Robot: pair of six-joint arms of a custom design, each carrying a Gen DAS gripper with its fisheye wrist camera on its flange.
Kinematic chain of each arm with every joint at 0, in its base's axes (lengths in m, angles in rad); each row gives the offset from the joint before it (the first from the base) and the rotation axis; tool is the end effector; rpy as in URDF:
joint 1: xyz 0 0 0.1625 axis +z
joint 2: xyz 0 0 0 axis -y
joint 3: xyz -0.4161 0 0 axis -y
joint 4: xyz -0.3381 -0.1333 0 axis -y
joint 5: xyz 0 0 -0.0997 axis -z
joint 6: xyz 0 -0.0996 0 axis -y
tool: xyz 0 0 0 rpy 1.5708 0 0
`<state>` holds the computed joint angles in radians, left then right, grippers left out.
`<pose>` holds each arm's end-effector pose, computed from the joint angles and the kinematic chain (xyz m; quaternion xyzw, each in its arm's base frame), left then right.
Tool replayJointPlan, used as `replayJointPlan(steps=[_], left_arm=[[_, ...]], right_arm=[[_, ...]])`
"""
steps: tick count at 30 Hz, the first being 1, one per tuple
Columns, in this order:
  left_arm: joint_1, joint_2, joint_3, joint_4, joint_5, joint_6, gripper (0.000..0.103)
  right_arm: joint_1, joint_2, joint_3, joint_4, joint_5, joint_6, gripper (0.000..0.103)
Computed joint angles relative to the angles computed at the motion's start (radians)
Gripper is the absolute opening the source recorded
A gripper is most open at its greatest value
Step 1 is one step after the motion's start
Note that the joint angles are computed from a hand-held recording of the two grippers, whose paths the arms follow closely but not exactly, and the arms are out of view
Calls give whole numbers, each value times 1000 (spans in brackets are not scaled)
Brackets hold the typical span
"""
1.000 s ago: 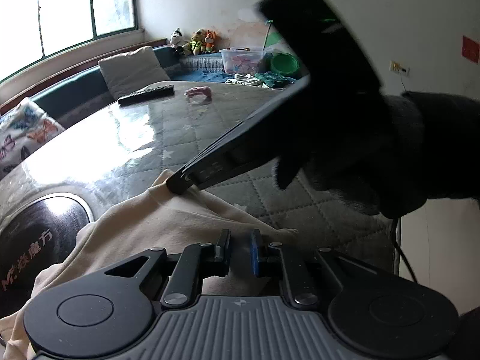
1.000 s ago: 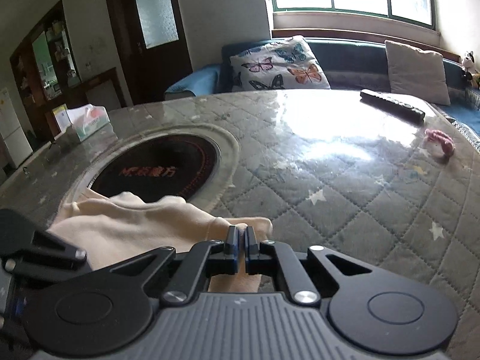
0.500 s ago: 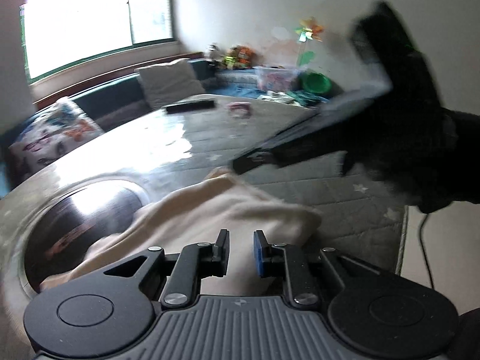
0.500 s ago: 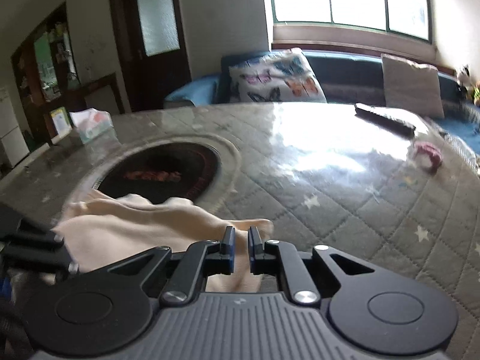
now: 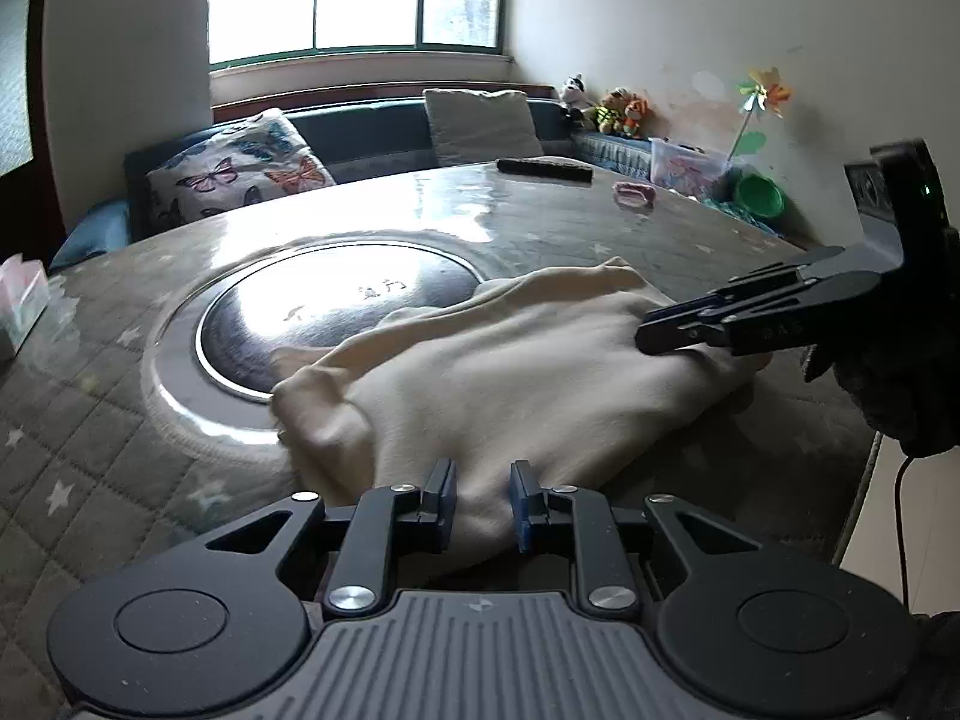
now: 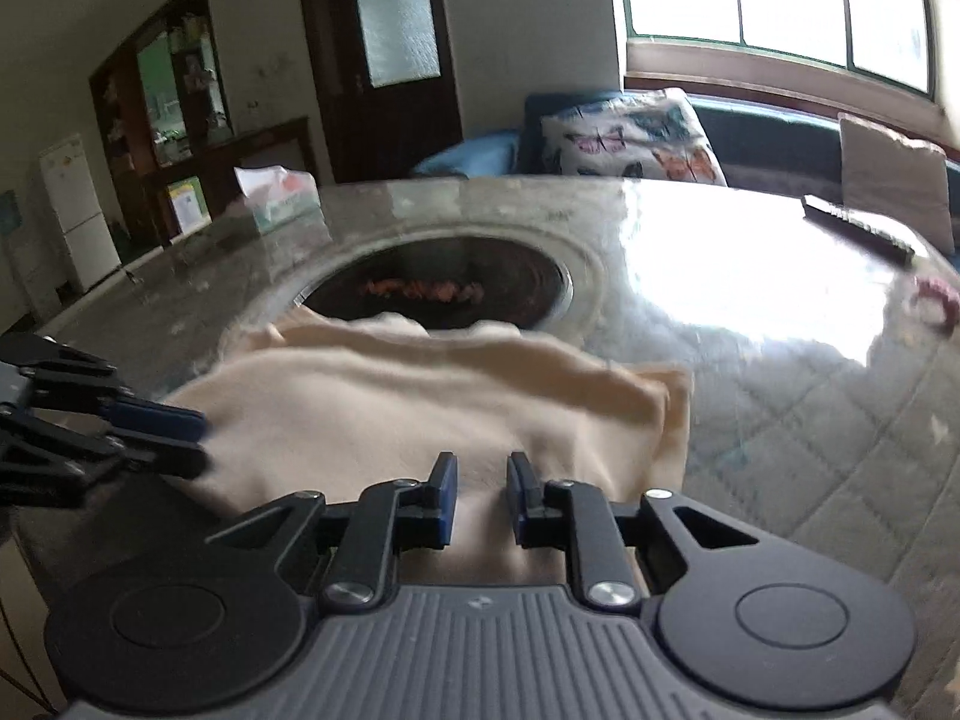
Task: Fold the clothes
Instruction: 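Pat and straighten the folded shirt edges with both grippers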
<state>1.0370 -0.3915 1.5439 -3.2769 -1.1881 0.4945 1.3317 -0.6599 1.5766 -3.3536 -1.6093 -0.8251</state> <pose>-0.1867 -0.6509 -0.0138 0.4192 0.8478 -0.2719 0.1776 -0.0340 -0.6863 0.1607 0.2544 -0.8712 0.3527 0.2279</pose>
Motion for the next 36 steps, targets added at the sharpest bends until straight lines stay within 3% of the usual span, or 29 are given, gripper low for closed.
replayJointPlan(steps=[6, 12, 17, 20, 29, 31, 32, 33, 36], left_arm=[[4, -23, 33, -22, 14, -5, 22], [10, -34, 33, -15, -18, -23, 22], [12, -40, 12, -39, 20, -85, 22], [22, -31, -36, 21, 57, -145, 22], [59, -1, -148, 173, 24, -229, 23], [61, -2, -147, 170, 11, -236, 20], [61, 1, -149, 164, 12, -234, 8], [60, 2, -147, 151, 16, -229, 5], [46, 5, -133, 85, 38, -186, 4]], right_arm=[[3, 1, 4, -8, -12, -31, 18], [5, 4, 4, -18, -18, -34, 18], [20, -6, 20, -28, -6, -68, 18], [31, -10, 27, -13, 17, -88, 18], [47, 20, 3, 33, 16, -123, 24], [47, 24, -2, 38, 12, -120, 24], [45, 26, -3, 39, 11, -120, 24], [45, 26, -3, 39, 10, -120, 24], [43, 30, -5, 41, 2, -126, 26]])
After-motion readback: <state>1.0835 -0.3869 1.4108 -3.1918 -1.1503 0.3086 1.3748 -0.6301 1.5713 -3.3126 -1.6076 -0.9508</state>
